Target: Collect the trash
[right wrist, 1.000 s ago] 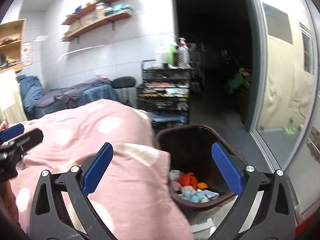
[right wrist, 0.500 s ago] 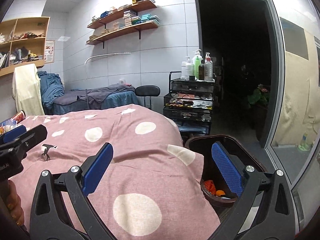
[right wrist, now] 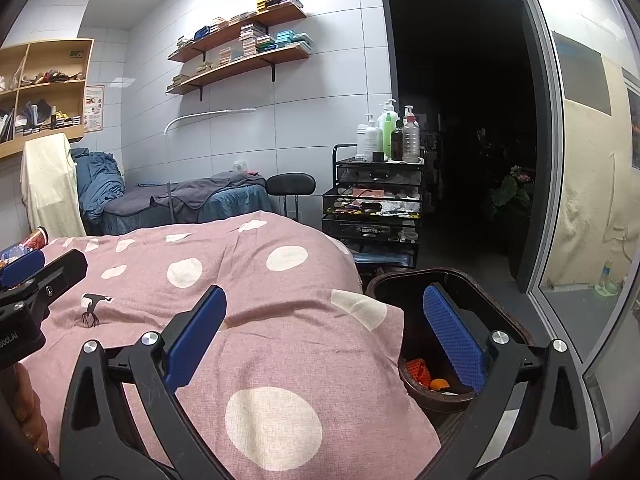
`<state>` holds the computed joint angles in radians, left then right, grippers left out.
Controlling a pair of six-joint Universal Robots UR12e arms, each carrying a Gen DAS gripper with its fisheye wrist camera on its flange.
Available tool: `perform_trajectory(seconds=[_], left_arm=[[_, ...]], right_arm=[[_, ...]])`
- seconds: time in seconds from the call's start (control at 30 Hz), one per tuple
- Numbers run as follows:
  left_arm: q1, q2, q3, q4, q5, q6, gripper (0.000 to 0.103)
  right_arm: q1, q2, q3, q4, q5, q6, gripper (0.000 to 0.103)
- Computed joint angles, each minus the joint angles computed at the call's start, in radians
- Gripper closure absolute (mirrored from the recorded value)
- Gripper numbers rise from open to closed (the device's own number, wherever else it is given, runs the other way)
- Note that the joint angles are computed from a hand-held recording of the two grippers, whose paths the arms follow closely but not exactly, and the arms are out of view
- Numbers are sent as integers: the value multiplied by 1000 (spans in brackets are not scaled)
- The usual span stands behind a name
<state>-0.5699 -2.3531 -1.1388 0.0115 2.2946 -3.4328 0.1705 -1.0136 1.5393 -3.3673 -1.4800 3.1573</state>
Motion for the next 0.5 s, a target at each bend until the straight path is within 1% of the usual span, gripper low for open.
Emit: perform_trajectory(seconds=[0.5], left_arm=[[0, 1, 3, -13, 5, -3, 5]], right_arm=[[-7, 4, -5, 7, 11, 15, 6]])
